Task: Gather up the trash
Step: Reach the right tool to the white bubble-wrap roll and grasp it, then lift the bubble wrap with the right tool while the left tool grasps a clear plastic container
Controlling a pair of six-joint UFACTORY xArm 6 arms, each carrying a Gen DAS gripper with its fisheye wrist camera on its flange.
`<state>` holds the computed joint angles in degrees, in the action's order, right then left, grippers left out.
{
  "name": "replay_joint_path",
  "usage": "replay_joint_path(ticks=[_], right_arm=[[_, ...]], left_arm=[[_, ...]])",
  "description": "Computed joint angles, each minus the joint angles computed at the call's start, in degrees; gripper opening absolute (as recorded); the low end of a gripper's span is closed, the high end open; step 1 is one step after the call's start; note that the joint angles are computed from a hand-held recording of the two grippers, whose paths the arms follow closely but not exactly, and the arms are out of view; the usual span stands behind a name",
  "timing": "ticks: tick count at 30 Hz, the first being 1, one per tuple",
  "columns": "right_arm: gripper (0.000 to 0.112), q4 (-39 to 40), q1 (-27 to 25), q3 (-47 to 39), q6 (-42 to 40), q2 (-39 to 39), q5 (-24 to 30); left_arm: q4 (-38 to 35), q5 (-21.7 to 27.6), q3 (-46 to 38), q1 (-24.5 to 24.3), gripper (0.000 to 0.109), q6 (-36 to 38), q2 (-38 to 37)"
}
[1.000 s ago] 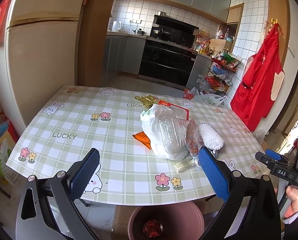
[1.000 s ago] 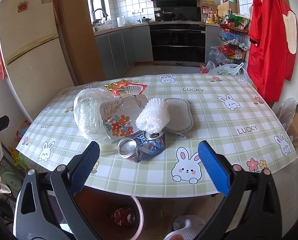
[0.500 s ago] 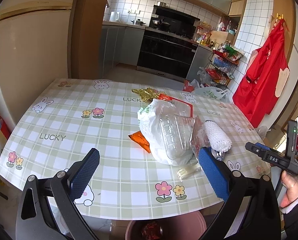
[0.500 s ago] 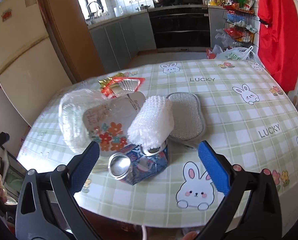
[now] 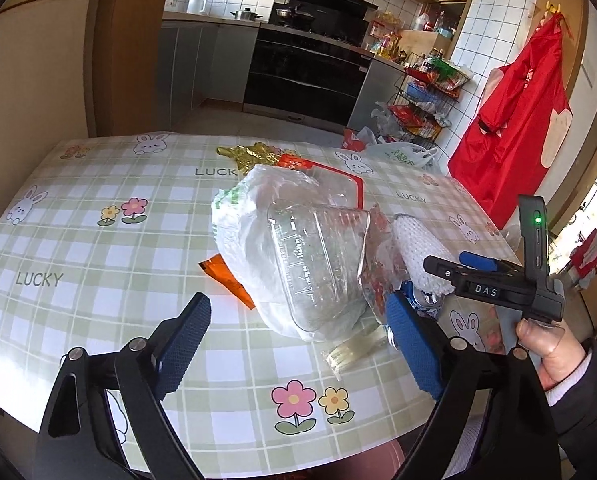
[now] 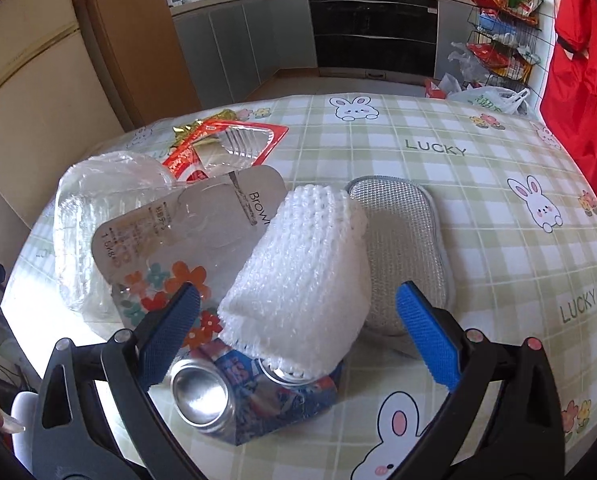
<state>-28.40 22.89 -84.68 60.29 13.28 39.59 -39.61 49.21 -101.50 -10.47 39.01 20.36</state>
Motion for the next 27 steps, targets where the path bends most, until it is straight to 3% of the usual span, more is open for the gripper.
replay_joint_path(ticks=[2,4,5,12,17,22,27], right_arm=[[0.096,0.6,-0.2,-0.2,-1.1,0.5,-0.6],[0.083,1.3,-0.4,0.4,-1.5,0.4,-1.5],[0.068,1.8,-0.5,1.0,-1.2,0.0,-1.4],[0.044,0.8,-0.8,7.0,3.2,-4.3,-6.8],[0.042,-5.5,-0.5,11.5,11.4,-8.7,-9.3],[0.042,-9.8,0.7,14.6,16.0,-12.3,-9.2],[0.042,-9.5,0.9,16.1,16.3,-13.8,-10.0]], left_arm=[[-0.4,1.5,-1.6,-0.2,0.079,-0.1,1.3],[-0.5,2.9,-3.0,-0.4,0.075,-0.2,2.3],[-0.5,3.3,-3.5,-0.6,0.074,-0.2,2.7],[-0.1,5.0,-3.8,-1.5,0.068,1.4,3.5],[0.2,7.0,-6.0,-1.3,0.056,-0.6,5.1],[-1.4,8.8,-5.2,-2.0,0.054,0.6,4.5],[0.0,6.7,-3.5,-3.5,0.054,0.5,3.7]])
